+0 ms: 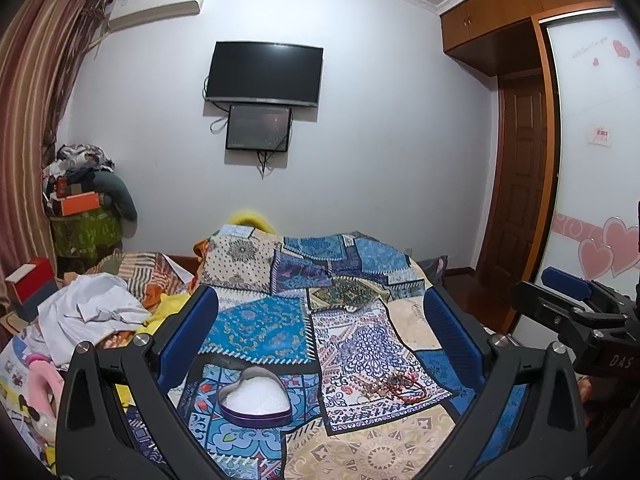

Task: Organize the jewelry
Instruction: 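Lower both tools toward the jewelry pile on the patterned quilt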

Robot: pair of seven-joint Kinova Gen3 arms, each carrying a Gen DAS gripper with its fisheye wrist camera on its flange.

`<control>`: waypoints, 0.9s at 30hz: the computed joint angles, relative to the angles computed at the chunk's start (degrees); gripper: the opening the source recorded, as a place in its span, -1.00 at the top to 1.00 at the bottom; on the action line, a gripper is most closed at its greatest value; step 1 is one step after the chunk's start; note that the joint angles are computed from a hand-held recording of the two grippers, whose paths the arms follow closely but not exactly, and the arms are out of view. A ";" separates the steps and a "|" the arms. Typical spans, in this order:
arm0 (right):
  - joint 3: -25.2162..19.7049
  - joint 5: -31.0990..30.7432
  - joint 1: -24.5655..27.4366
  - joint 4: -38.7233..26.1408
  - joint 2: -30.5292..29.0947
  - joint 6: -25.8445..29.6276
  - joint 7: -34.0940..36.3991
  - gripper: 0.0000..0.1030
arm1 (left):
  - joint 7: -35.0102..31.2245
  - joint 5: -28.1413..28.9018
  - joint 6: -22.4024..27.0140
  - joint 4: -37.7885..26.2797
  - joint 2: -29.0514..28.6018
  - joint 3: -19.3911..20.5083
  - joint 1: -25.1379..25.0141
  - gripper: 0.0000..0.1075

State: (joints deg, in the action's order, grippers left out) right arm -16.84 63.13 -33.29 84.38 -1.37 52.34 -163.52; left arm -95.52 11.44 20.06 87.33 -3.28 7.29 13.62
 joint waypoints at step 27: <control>7.60 -17.20 3.17 -2.56 5.51 7.87 9.06 -0.95 | 2.02 -6.23 22.88 -16.43 19.37 2.31 2.68 -0.85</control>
State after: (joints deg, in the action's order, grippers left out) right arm -9.24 45.93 -30.12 81.82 4.14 60.21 -154.46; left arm -93.51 5.20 42.94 70.90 16.09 9.60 16.30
